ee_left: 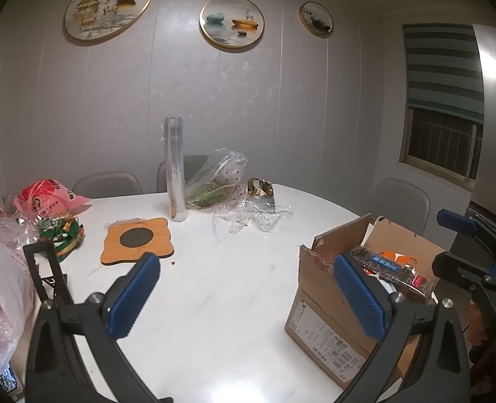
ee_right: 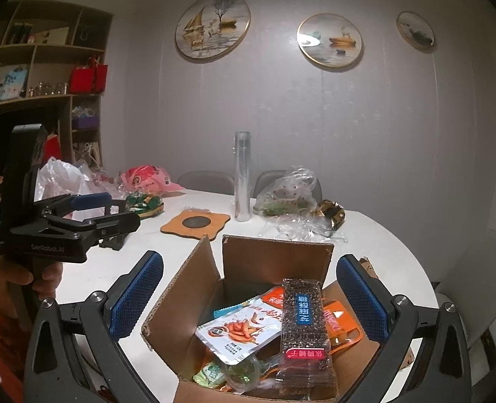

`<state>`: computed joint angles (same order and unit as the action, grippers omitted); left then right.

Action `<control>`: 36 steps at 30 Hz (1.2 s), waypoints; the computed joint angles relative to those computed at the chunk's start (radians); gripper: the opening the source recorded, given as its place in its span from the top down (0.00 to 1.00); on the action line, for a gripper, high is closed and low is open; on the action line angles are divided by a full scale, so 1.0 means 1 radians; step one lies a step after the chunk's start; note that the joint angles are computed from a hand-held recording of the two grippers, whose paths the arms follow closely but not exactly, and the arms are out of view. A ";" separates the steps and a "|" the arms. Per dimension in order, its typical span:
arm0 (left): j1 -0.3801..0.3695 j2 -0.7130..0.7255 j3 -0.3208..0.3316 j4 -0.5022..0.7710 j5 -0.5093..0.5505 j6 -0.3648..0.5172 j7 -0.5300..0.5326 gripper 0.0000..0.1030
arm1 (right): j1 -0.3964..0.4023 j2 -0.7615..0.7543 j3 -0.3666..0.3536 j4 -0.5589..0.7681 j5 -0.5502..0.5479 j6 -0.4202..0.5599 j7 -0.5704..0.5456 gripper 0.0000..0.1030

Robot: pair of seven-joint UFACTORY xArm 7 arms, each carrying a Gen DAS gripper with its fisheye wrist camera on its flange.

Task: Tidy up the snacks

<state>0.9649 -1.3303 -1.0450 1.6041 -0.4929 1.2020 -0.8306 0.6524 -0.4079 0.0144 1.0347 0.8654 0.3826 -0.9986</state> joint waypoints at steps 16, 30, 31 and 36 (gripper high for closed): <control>0.010 0.001 0.001 0.015 -0.005 0.004 0.008 0.01 | 0.006 -0.010 0.003 -0.012 -0.023 -0.015 0.033 0.00; 0.006 -0.002 0.004 0.003 -0.011 -0.002 0.013 0.01 | 0.008 -0.014 -0.003 -0.017 -0.030 -0.011 0.049 0.00; 0.005 -0.001 0.003 0.002 -0.011 -0.002 0.013 0.01 | 0.008 -0.015 -0.003 -0.018 -0.031 -0.012 0.048 0.00; -0.001 0.002 0.002 -0.007 -0.007 -0.009 0.012 0.01 | 0.010 -0.017 -0.001 -0.020 -0.033 -0.012 0.048 0.00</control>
